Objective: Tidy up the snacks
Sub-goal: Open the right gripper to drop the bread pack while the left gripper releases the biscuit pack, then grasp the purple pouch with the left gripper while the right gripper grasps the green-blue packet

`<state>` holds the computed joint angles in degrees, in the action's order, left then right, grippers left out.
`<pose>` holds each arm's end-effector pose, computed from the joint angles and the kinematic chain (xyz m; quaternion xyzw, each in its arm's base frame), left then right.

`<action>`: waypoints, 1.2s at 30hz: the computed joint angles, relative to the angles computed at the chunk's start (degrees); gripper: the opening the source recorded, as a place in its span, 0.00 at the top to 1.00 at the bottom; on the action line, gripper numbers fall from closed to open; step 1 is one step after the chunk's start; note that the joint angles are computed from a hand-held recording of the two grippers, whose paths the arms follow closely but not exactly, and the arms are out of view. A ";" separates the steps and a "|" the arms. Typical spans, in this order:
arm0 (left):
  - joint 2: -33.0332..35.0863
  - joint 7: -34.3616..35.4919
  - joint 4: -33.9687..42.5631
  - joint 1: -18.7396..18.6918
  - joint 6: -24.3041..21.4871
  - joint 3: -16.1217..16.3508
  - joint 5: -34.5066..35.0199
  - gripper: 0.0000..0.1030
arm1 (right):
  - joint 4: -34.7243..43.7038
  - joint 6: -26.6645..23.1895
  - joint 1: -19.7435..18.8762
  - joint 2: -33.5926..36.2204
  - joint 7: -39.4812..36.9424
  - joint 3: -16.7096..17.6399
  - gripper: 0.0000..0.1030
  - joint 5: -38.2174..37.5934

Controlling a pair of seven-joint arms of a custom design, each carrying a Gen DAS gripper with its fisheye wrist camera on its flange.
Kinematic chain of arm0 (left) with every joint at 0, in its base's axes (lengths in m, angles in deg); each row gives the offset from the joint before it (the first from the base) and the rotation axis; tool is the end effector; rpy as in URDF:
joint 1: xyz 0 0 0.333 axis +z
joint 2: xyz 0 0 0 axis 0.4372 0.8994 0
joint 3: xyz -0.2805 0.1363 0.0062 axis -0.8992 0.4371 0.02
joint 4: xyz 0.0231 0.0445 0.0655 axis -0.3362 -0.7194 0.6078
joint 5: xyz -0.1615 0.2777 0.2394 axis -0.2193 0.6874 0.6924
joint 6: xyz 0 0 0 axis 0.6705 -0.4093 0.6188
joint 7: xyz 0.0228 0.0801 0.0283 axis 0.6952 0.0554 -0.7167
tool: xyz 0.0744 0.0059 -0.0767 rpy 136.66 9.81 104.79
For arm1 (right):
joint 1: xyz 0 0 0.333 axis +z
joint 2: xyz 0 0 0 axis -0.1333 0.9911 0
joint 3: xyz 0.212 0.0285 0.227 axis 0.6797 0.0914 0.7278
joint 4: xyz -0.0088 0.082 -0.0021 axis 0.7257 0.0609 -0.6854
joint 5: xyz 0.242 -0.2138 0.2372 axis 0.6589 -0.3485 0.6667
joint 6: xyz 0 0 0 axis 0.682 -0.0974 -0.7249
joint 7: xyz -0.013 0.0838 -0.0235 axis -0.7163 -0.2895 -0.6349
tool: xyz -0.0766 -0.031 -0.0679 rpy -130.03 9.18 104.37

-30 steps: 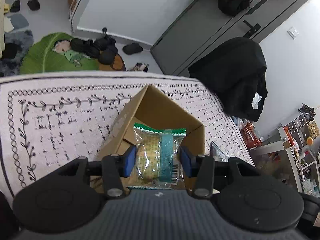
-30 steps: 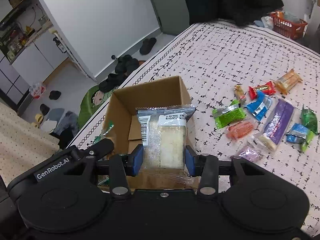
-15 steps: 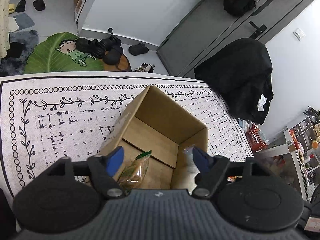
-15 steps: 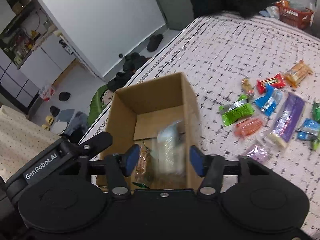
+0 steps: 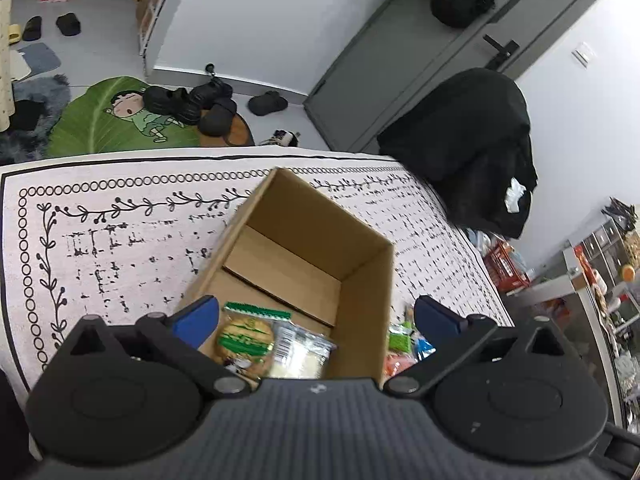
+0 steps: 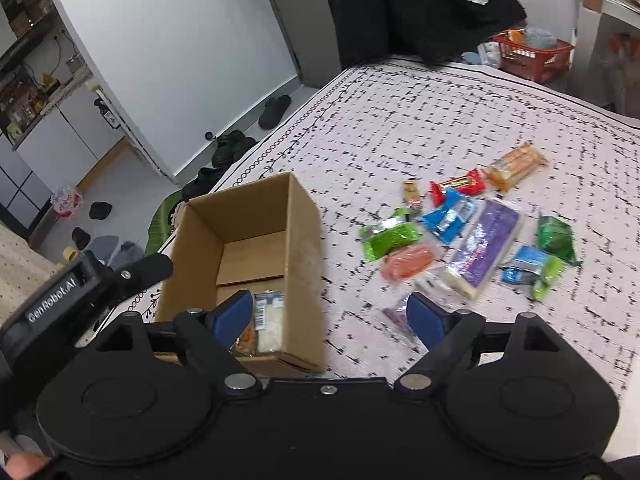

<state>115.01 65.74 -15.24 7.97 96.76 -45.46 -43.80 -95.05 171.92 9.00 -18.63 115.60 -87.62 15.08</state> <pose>0.6817 -0.3111 0.5819 -0.7837 0.4535 -0.4101 0.1096 0.7062 0.2157 0.6126 -0.6466 0.6786 -0.1228 0.3259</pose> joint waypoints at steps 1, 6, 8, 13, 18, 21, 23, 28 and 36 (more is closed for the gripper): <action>-0.11 -0.14 0.20 -0.48 -0.02 0.36 0.90 0.00 | -0.94 0.33 -0.06 -0.69 -0.06 -0.15 0.14 -0.16; -0.24 -0.66 1.73 -2.45 -0.62 1.51 5.30 0.00 | -5.81 2.32 -1.00 -4.13 -0.79 -0.26 0.12 0.22; 0.32 0.34 3.31 -2.93 -1.97 1.34 6.16 0.00 | -7.57 3.14 -1.28 -5.37 -0.85 -0.38 0.06 0.07; 1.55 3.93 6.09 -3.48 -3.55 0.17 5.11 0.00 | -11.40 4.70 -2.17 -8.11 -0.87 -0.59 0.05 -0.17; 3.30 6.86 9.47 -4.49 -4.79 -0.51 4.11 0.00 | -14.54 5.43 -3.12 -10.26 -0.37 -0.87 0.04 -0.43; 4.11 7.32 11.06 -5.83 -6.07 0.18 4.62 0.00 | -16.55 6.04 -3.98 -11.59 -0.39 -0.89 0.04 0.15; 4.67 7.76 12.10 -6.52 -6.84 0.38 5.01 0.00 | -17.46 5.99 -4.60 -12.22 -0.97 -0.86 0.04 0.57; 6.77 12.27 15.14 -7.04 -8.11 -0.91 2.85 0.00 | -19.16 5.45 -6.05 -13.26 -2.25 -0.94 0.04 2.03; 9.79 16.10 19.55 -9.11 -10.73 -0.99 1.08 0.00 | -22.67 7.42 -7.86 -14.46 -2.54 -1.32 0.04 3.90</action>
<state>124.80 81.84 4.31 -1.14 86.03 -46.45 -42.72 -117.71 179.34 1.14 -33.09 113.06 -88.94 18.98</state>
